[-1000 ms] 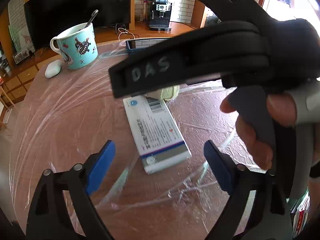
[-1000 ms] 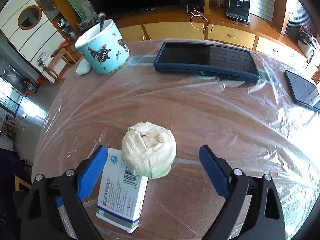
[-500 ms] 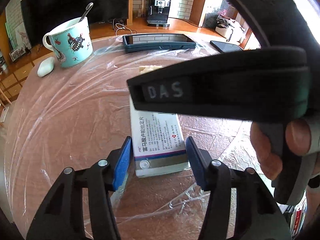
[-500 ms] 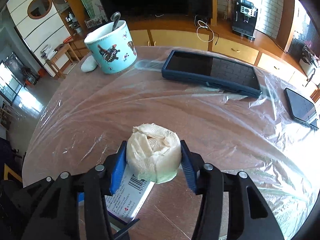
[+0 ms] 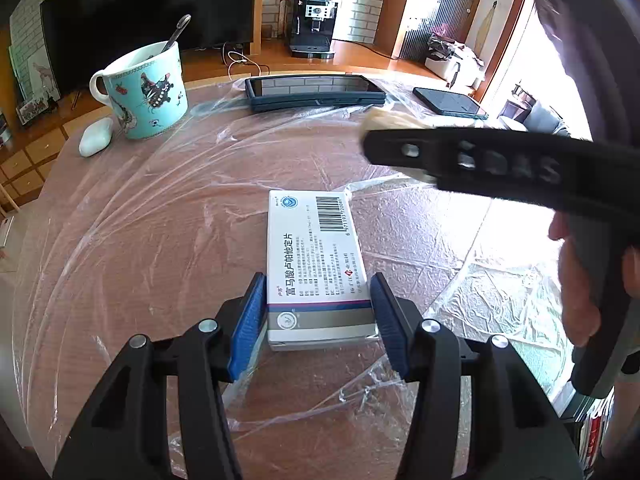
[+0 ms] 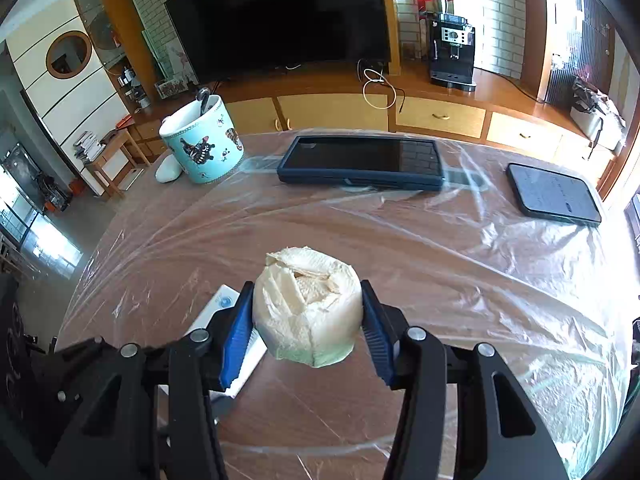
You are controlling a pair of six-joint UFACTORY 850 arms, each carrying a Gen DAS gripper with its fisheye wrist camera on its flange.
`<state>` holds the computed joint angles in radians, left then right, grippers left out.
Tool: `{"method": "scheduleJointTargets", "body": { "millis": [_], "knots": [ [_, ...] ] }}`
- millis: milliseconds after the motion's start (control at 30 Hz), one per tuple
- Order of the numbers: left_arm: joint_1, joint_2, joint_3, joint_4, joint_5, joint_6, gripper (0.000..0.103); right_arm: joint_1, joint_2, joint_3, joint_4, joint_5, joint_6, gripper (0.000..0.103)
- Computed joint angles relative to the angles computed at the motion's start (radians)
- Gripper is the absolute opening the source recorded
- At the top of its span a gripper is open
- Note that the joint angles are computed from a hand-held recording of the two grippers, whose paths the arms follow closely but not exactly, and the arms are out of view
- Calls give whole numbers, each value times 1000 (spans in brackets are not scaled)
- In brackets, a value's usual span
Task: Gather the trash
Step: 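Carry the medicine box and tissue roll with both tools over the trash bin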
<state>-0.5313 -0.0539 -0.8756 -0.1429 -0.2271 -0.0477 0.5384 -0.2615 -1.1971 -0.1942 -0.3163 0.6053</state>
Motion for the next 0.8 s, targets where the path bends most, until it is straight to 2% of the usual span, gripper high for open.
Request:
{"method": "scheduleJointTargets", "body": {
  "millis": [233,400,533,800],
  "knots": [
    [-15,11,9,110,1,-95,53,6,64,85,-56,22,66,50],
    [-11,25,25,85,10,-68,53,14,99,130,-67,25,78,50],
    [1,49,40,-91,12,99,53,27,126,164,-88,34,99,50],
    [-4,93,72,-78,19,92,53,52,170,216,-158,33,172,50]
  ]
}}
